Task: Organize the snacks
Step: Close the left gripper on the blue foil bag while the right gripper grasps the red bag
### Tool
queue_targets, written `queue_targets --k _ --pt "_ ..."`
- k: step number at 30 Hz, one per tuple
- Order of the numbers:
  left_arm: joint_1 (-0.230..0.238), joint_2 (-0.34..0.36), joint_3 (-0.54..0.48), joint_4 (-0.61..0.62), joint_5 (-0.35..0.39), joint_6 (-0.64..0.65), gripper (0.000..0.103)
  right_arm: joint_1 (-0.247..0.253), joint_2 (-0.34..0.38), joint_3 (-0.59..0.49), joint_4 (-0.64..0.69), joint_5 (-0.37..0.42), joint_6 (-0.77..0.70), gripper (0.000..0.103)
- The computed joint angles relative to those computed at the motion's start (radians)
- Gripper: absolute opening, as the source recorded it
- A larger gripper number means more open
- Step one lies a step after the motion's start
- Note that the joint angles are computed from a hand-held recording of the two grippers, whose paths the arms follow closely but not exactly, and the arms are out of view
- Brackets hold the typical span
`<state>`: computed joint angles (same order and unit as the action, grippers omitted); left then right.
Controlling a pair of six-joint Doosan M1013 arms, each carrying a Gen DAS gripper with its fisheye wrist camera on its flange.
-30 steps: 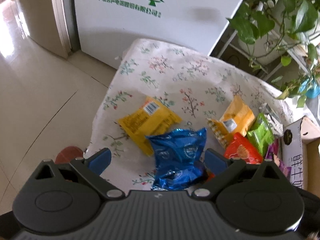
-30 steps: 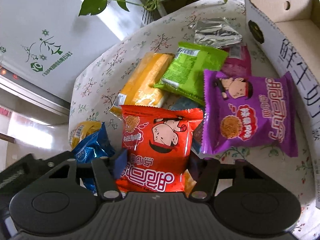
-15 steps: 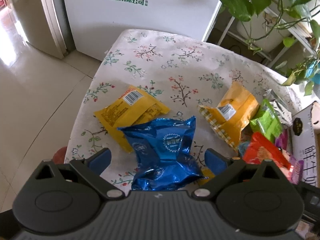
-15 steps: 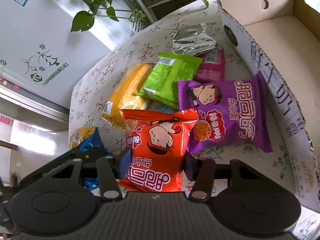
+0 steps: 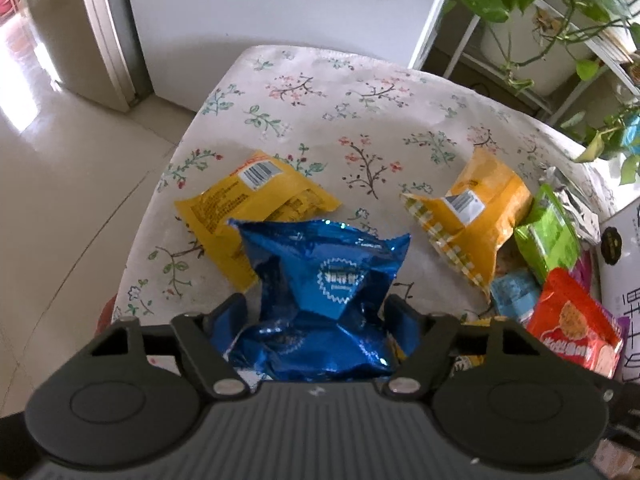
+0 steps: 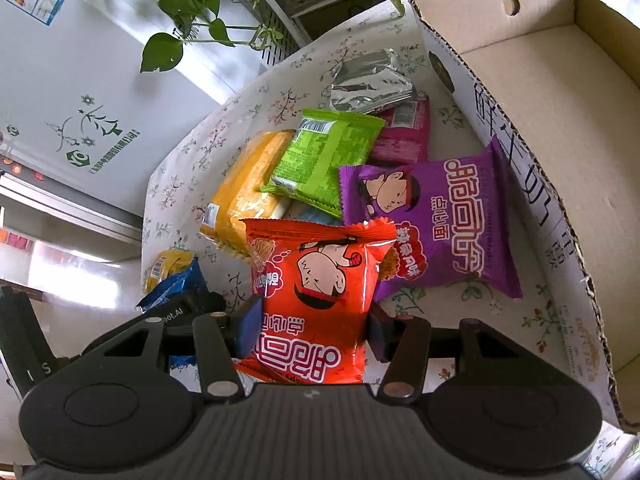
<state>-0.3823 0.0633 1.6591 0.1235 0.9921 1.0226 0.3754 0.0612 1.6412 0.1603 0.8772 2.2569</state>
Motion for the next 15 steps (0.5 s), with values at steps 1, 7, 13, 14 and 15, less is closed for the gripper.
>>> queue_targets --k 1,7,13,14,15 --pt "0.001 -0.002 0.002 -0.002 -0.004 0.007 0.072 -0.001 -0.001 0.001 0.001 -0.001 -0.001 0.060" --pt "0.011 -0.020 0.018 -0.037 -0.030 0.033 0.065 -0.003 -0.003 0.003 0.006 0.001 -0.008 0.060" --pt "0.008 -0.049 0.041 -0.054 -0.056 0.069 0.055 -0.005 -0.004 0.003 0.030 0.001 -0.044 0.060" --pt "0.008 -0.053 0.046 -0.056 -0.061 0.069 0.055 -0.005 -0.005 0.003 0.033 0.001 -0.049 0.059" --pt "0.008 -0.056 0.051 -0.055 -0.064 0.066 0.055 -0.005 -0.005 0.003 0.035 0.001 -0.054 0.059"
